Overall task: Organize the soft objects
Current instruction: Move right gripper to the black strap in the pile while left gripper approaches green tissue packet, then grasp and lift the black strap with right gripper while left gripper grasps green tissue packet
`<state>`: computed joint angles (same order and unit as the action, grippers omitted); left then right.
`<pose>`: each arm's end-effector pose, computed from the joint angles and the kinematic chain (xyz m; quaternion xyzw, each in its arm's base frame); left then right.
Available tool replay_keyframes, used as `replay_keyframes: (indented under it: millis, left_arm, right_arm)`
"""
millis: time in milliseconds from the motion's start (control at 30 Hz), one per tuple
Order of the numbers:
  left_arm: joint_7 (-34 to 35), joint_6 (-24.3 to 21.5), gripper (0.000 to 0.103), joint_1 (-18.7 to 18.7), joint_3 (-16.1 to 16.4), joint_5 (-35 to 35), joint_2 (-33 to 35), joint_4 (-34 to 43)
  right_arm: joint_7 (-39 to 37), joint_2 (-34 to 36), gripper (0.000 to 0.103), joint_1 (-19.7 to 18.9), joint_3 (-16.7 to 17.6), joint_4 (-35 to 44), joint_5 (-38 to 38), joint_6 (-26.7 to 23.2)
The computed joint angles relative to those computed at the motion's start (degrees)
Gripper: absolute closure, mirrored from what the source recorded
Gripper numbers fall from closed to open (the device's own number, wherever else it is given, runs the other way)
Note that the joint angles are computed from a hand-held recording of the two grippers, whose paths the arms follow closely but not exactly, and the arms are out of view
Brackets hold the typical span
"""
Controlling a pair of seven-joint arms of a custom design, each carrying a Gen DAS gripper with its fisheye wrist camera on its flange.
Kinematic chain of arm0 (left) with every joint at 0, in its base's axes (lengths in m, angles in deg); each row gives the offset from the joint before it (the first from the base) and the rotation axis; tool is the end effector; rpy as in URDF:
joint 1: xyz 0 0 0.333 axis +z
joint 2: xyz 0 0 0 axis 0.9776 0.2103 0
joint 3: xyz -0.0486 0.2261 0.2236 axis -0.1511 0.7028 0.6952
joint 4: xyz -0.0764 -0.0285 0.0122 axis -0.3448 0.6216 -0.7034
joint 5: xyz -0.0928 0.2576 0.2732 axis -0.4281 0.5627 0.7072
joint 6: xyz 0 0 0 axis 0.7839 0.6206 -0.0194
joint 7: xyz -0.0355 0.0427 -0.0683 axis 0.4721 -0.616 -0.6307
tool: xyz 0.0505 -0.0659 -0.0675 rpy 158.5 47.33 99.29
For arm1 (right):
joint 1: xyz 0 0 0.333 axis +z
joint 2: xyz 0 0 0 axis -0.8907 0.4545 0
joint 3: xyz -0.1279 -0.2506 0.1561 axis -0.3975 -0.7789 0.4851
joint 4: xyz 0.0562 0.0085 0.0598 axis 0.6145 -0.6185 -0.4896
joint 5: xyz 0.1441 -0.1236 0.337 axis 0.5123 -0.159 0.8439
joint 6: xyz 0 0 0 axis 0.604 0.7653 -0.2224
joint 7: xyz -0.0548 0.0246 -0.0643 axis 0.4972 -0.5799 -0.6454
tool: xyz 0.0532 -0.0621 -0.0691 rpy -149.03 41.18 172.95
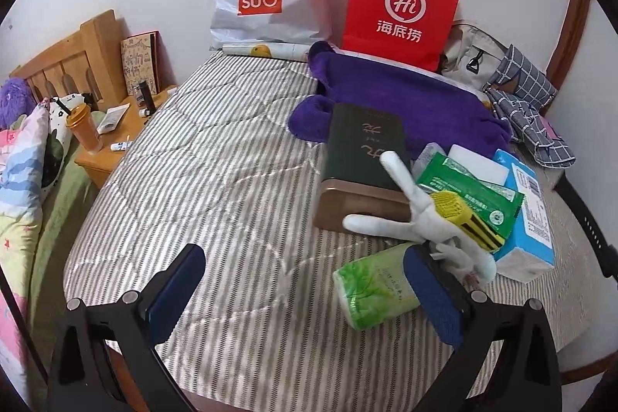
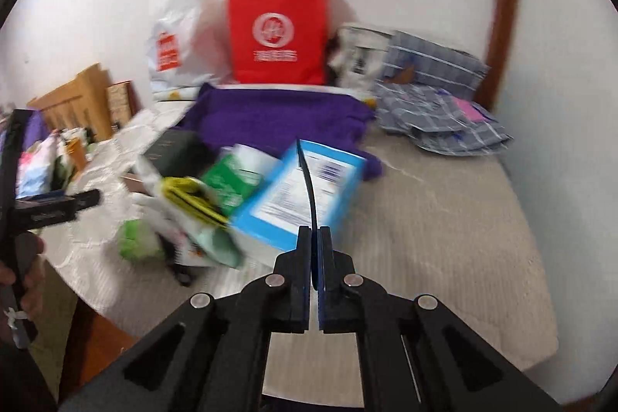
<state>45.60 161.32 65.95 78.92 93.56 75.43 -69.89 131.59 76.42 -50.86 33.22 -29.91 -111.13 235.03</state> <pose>0.7233 -0.1507 0.4427 -0.6929 0.6398 -0.2574 0.2106 0.6601 0.1468 0.5020 -0.6588 0.6590 -0.2630 0.2500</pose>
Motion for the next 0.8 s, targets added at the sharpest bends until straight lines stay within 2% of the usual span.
replay_keyframes:
  millis: [167,300,433,633,800]
  left_arm:
    - [-1.1,0.6,0.0,-0.8,0.4,-0.1,1.5,1.2]
    - [-2.0,-0.3,0.0,-1.1,0.8,-0.2,2.6,2.3]
    - [-3.8,-1.2,0.0,-1.8,1.8,1.1,3.0,3.0]
    - [-4.9,-2.1,0.0,-2.0,1.9,2.7,3.6,4.2]
    - [-4.7,-3.3,0.0,-1.7,1.7,3.3,4.4,5.3]
  right_arm:
    - [0.2,0.5,0.101,-2.1,-0.8,-2.5,1.4,-0.4]
    - [-3.6,1.8,0.101,-4.9,0.6,-4.9,6.4,0.5]
    - [-6.3,3.2,0.099,-5.9,1.1,-5.8,9.0,0.8]
    - [-11.0,6.9,0.098,-7.4,2.4,-3.2,13.5,0.8]
    - [-12.2,10.3,0.098,-7.0,2.2,1.2,14.2,0.1]
